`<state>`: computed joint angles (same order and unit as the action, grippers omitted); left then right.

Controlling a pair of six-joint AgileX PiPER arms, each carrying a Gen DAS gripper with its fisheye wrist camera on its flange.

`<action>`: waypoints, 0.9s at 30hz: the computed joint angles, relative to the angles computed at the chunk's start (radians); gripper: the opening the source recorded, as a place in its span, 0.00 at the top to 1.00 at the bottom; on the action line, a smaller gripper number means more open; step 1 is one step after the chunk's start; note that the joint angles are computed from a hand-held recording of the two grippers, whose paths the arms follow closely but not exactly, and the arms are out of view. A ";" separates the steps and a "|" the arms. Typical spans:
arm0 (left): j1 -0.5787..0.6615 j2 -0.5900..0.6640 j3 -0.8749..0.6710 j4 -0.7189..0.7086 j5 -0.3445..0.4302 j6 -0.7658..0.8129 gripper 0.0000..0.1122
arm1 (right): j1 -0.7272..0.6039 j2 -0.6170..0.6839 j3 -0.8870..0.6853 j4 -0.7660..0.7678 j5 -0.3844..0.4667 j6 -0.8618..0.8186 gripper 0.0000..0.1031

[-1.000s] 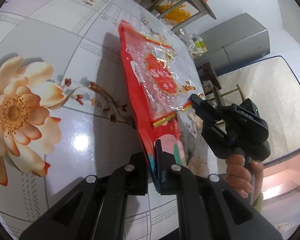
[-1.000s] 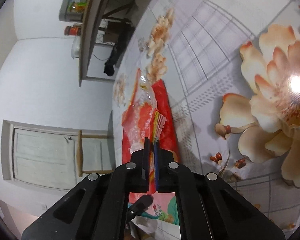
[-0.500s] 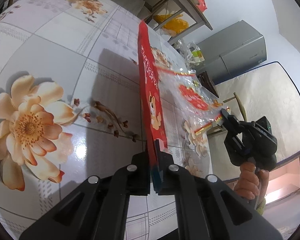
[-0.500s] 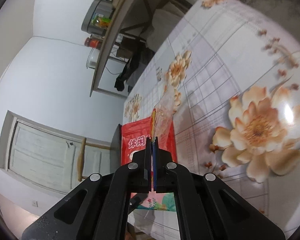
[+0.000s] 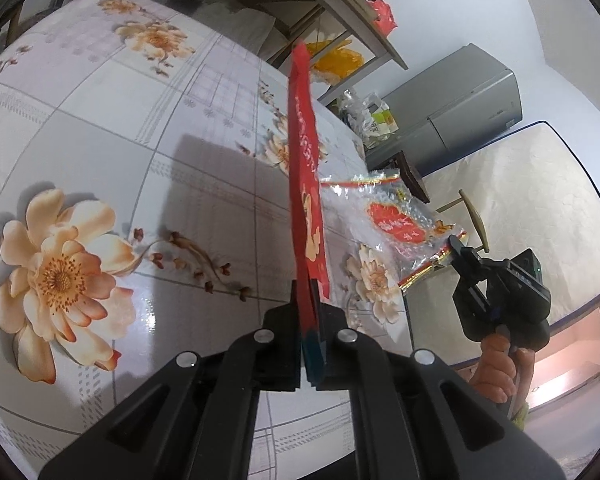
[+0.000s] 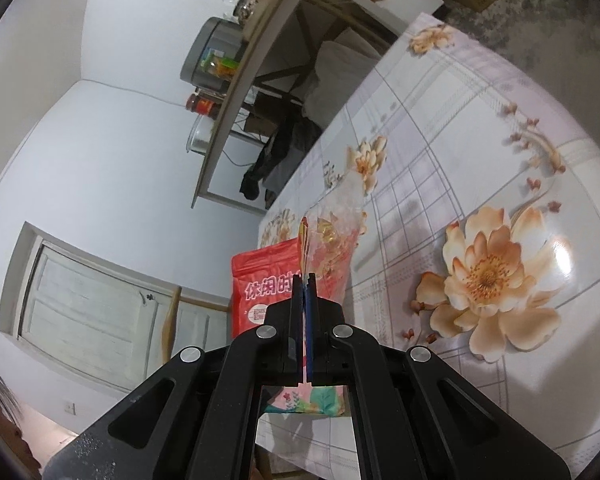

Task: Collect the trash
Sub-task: 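Lift the red bag and clear wrapper and carry them over the wastebasket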

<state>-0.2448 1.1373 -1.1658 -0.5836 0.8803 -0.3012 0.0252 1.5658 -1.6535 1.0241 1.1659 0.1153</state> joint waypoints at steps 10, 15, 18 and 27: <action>-0.018 0.012 -0.050 0.008 -0.010 -0.007 0.98 | -0.016 0.004 -0.066 -0.009 0.012 0.012 1.00; -0.006 0.005 -0.072 -0.003 -0.008 0.012 0.98 | -0.023 -0.007 -0.094 -0.024 0.013 0.027 1.00; -0.007 -0.002 -0.088 0.003 -0.002 0.012 0.98 | -0.031 -0.021 -0.107 -0.036 0.012 0.035 1.00; -0.080 0.055 -0.228 0.037 0.026 0.018 0.98 | -0.175 -0.144 -0.041 -0.016 0.010 0.006 1.00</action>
<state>-0.3247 1.1923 -1.3943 -0.5467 0.9058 -0.2829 -0.1493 1.4216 -1.6940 1.0080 1.1763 0.1217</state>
